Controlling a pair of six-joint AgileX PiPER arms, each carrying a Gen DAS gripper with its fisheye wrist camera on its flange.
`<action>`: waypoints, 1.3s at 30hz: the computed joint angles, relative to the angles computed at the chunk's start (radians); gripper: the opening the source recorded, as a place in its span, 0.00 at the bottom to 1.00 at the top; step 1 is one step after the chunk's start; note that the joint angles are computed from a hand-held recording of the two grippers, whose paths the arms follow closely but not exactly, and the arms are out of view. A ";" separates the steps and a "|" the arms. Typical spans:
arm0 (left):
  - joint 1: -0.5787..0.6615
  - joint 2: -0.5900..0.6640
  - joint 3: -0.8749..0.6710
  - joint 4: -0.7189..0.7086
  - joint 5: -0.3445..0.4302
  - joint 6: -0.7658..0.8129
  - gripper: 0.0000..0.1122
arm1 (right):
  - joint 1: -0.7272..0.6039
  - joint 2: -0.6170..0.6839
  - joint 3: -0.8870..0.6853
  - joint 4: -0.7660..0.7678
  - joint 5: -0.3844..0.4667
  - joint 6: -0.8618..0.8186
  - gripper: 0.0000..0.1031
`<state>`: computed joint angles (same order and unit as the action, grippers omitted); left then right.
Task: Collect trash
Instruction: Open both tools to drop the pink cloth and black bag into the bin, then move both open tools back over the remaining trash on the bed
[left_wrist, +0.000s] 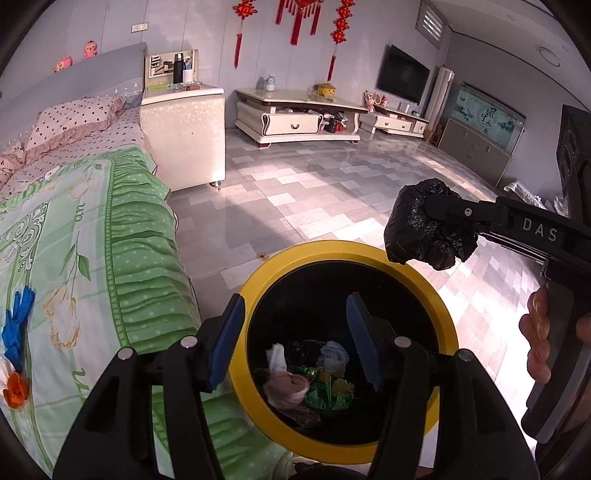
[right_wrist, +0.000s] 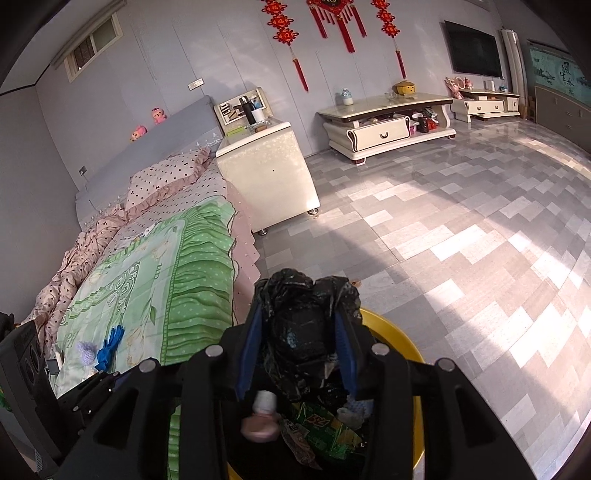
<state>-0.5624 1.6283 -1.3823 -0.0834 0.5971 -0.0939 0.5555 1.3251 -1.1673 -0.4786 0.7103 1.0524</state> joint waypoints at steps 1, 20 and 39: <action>0.000 -0.008 0.006 0.005 0.000 -0.005 0.52 | 0.003 0.000 -0.002 -0.008 0.009 0.010 0.41; 0.263 -0.172 0.111 -0.008 0.001 0.083 0.74 | 0.183 0.045 -0.116 -0.161 0.061 0.128 0.61; 0.975 -0.047 -0.025 -0.322 0.072 0.577 0.76 | 0.408 0.604 -0.800 -0.004 0.133 -0.173 0.74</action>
